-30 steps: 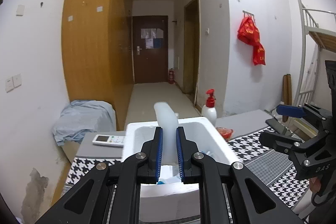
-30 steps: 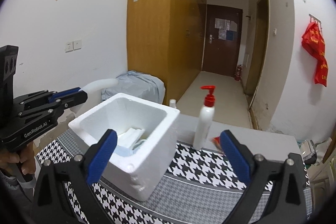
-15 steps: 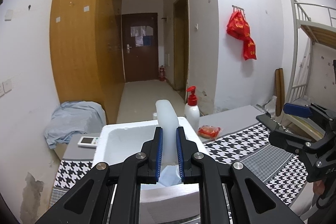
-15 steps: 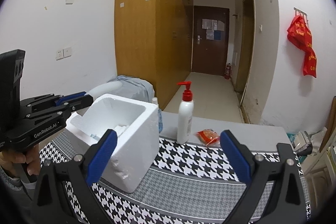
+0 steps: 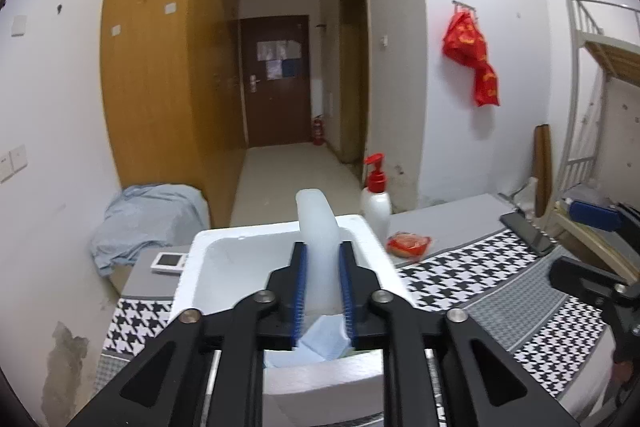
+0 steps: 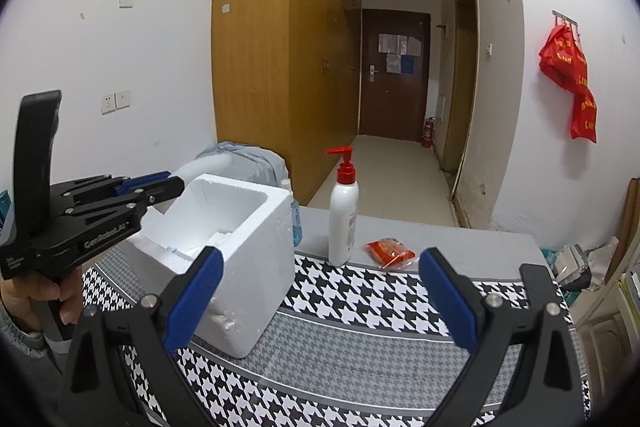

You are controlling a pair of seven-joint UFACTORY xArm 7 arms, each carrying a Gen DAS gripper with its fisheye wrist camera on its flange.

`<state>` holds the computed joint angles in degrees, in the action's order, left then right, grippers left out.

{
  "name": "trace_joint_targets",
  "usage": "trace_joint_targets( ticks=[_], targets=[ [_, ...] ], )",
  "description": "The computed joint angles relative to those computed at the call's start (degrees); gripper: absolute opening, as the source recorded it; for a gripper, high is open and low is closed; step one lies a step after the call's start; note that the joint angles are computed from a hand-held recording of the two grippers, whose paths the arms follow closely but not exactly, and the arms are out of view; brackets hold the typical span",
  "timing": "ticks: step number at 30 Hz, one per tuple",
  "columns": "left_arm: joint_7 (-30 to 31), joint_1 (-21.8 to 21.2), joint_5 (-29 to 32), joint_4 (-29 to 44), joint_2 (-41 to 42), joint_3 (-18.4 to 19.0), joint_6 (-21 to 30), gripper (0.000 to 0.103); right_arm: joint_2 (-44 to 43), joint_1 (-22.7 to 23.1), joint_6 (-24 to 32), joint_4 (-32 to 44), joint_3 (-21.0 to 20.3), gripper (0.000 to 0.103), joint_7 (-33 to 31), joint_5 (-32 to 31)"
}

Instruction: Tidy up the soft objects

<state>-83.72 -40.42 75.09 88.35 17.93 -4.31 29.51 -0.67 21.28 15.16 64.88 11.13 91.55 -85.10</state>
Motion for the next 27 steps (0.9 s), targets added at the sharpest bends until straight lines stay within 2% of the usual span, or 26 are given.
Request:
trace_joint_targets(
  ticks=[2, 3, 4, 5, 6, 7, 8, 11, 19, 27],
  targets=[
    [-1.14, -0.26, 0.73, -0.01, 0.05, 0.31, 1.20, 0.025, -0.07, 0.03, 0.02, -0.11, 0.02, 0.100, 0.42, -0.39],
    [-1.81, -0.33, 1.39, -0.07, -0.03, 0.43, 1.54, 0.033, -0.10, 0.02, -0.01, -0.12, 0.02, 0.100, 0.58, -0.62],
    [-2.19, -0.28, 1.63, 0.02, -0.01, 0.41, 1.88, 0.051, -0.05, 0.00, -0.07, -0.09, 0.00, 0.100, 0.56, -0.62],
    [-3.06, -0.54, 2.27, -0.05, -0.13, 0.44, 2.91, 0.064, -0.05, -0.01, -0.05, -0.10, -0.01, 0.100, 0.58, -0.63],
    [-4.55, -1.06, 3.95, -0.20, -0.38, 0.57, 4.25, 0.089, -0.10, 0.03, 0.05, -0.16, 0.03, 0.100, 0.60, -0.63],
    [-5.95, -1.14, 5.56, -0.41, -0.57, 0.55, 4.62, 0.098, -0.16, 0.04, 0.20, -0.20, 0.05, 0.100, 0.72, -0.69],
    [-7.83, -1.43, 7.67, -0.72, -0.88, 0.48, 5.43, 0.099, -0.23, 0.03, 0.26, -0.25, 0.05, 0.100, 0.90, -0.82],
    [-7.88, -0.82, 8.72, -0.72, -0.95, -0.66, 6.46, 0.102, -0.45, 0.02, 0.38, -0.42, 0.13, 0.100, 1.26, -1.06],
    [-7.87, -0.02, 8.51, -0.72, -1.05, -1.64, 6.83, 0.102, -0.67, -0.07, 0.55, -0.68, 0.37, 0.100, 0.93, -0.74],
    [-9.15, -0.04, 9.26, -3.32, -3.59, -2.57, 10.25, 0.102, -0.55, 0.25, 0.31, -0.37, 0.52, 0.100, 1.27, -1.41]
  ],
)
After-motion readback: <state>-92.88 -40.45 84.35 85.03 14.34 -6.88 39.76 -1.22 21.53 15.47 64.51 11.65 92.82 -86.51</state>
